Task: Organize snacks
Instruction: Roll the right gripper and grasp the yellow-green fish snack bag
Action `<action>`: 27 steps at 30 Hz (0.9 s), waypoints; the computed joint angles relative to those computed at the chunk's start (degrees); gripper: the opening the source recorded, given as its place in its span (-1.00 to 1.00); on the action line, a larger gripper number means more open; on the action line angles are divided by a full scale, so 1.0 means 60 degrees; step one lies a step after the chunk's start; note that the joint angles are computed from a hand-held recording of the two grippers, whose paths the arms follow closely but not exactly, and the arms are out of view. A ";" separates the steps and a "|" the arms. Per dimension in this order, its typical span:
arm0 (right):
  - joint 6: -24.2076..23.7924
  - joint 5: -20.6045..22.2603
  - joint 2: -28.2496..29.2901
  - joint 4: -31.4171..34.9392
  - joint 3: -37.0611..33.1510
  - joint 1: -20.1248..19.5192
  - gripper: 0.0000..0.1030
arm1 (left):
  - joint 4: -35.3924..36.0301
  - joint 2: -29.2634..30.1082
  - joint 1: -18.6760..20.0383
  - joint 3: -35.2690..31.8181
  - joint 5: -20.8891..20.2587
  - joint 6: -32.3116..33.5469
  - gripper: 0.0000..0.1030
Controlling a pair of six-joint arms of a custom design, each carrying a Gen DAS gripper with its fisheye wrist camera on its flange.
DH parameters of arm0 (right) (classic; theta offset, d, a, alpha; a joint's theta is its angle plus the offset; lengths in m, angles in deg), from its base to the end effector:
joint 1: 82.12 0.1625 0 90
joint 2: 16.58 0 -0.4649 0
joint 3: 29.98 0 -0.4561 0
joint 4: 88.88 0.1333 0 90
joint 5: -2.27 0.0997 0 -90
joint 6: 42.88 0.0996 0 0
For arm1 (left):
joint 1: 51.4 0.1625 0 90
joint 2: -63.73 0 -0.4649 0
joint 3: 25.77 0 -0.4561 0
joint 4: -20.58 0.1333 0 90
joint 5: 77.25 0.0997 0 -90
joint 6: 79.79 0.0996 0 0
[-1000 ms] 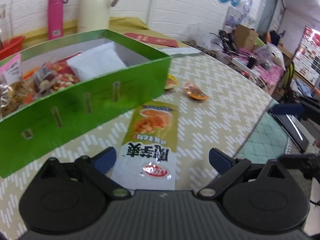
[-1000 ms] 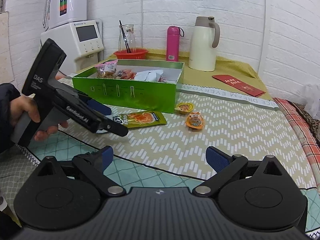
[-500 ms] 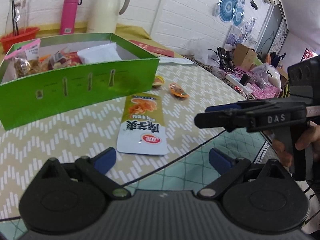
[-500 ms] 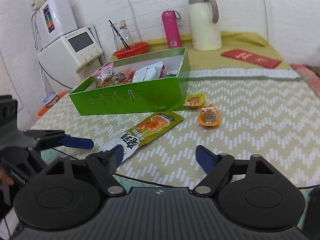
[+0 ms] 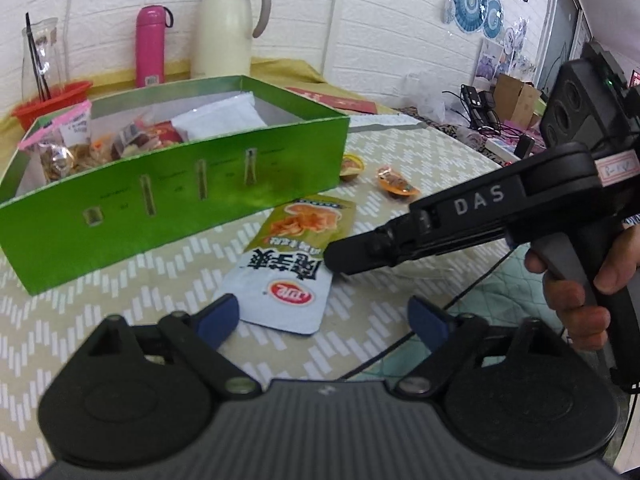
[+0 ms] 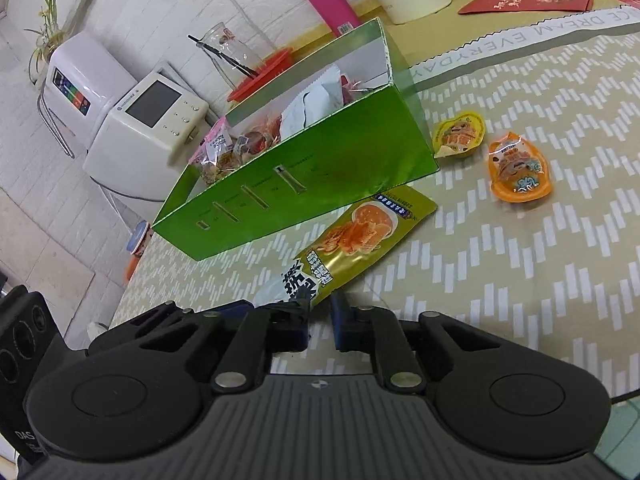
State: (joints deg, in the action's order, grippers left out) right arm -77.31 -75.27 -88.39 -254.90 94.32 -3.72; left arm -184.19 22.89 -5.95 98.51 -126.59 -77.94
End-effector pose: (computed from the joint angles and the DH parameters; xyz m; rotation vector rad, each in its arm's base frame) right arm 0.0404 -0.5729 0.1930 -0.6654 2.9485 -0.7083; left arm -0.2294 -0.5155 0.0007 0.7455 2.3982 -0.9894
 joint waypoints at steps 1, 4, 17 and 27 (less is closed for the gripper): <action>-0.0018 0.0111 -0.0033 -0.0018 0.0019 -0.0014 -0.70 | -0.0107 0.0004 0.0004 0.0007 0.0082 0.0020 0.65; -0.0244 0.0515 -0.0150 -0.0080 0.0073 0.0000 -0.77 | -0.0104 0.0006 0.0061 -0.0042 0.0290 -0.0081 0.64; 0.0712 -0.0164 -0.0218 0.0506 -0.0047 -0.0045 0.13 | -0.0251 -0.0653 0.0057 0.0590 -0.0021 -0.0796 0.19; 0.2154 0.0328 0.0426 -0.0781 0.0077 0.0134 0.07 | -0.0553 -0.1304 0.0449 0.0871 -0.0340 -0.1565 0.33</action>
State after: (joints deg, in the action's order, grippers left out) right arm -64.39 -73.30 -85.83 -259.59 94.79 -2.92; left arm -187.50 15.07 -3.26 103.73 -128.63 -87.33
